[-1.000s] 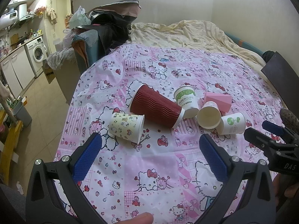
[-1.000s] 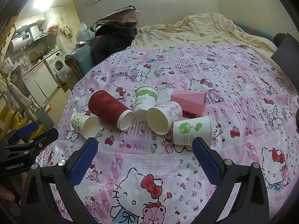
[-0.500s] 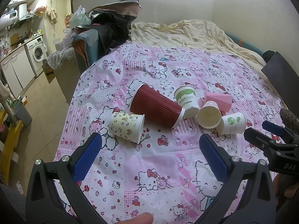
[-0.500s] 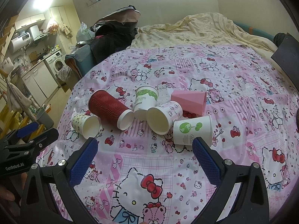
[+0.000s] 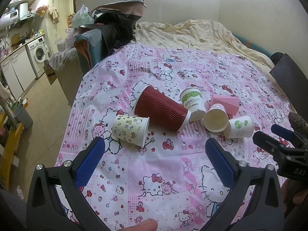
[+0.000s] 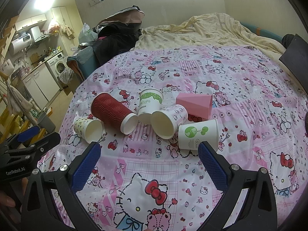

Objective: Flip cup upside down
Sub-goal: 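Move the left tool to the cream printed cup and close around it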

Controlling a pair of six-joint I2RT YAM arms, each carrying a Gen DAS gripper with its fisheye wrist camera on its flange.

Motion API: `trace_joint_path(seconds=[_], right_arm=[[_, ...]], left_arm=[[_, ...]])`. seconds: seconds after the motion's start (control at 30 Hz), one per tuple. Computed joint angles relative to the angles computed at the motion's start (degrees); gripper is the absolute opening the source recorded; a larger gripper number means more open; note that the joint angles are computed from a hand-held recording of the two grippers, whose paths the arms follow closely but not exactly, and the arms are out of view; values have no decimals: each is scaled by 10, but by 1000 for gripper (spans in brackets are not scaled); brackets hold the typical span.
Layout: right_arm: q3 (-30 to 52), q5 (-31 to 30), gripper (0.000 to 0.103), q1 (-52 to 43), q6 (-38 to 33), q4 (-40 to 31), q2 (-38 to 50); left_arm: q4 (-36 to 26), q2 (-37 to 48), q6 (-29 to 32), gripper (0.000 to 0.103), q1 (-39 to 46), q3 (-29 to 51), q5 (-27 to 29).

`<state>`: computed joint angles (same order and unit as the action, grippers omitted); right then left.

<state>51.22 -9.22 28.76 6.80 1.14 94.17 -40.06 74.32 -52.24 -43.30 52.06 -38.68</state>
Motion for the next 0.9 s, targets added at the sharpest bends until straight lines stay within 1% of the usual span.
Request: trace_joint_path(seconds=[0.03,0.13,0.23,0.33,0.37,0.47,0.53,0.57,0.6,0.7,0.83,0.9], right_arm=[[-1,0,103,0,1,2,-1],[-3,2,103,0,2,2,-3],[-3,0,103,-3,4,-4,-8],[1,7,103,-8,5,-14,-10],[4,5,103,-11,8,-18,-8],[16,-12,103,-30,34,-34,1],[24,-3,103,-35,40,-46,9],[28,0,103,-38,43,-51,14],[33,1,103,-41,44,-58,20],[41,-12,103,-53,50,-68,30],[44,-19,103,-62,49,-73,36],[49,-24,103,-65,49,-79,42]], left_arm=[[-4,-1,-2,103,-1,2,0],[7,2,-2,103,3,-7,4],[-10,-13,-14,103,28,-8,24],[-48,-28,-20,103,84,2,52],[-55,-32,-20,103,112,4,70],[-54,-20,-14,103,210,11,154],[-49,7,-10,102,267,22,221],[-39,25,-7,102,298,27,266],[-30,41,-13,102,319,30,300],[-4,98,-67,101,371,35,375],[48,129,-153,100,406,13,442],[96,135,-208,94,419,-11,476]])
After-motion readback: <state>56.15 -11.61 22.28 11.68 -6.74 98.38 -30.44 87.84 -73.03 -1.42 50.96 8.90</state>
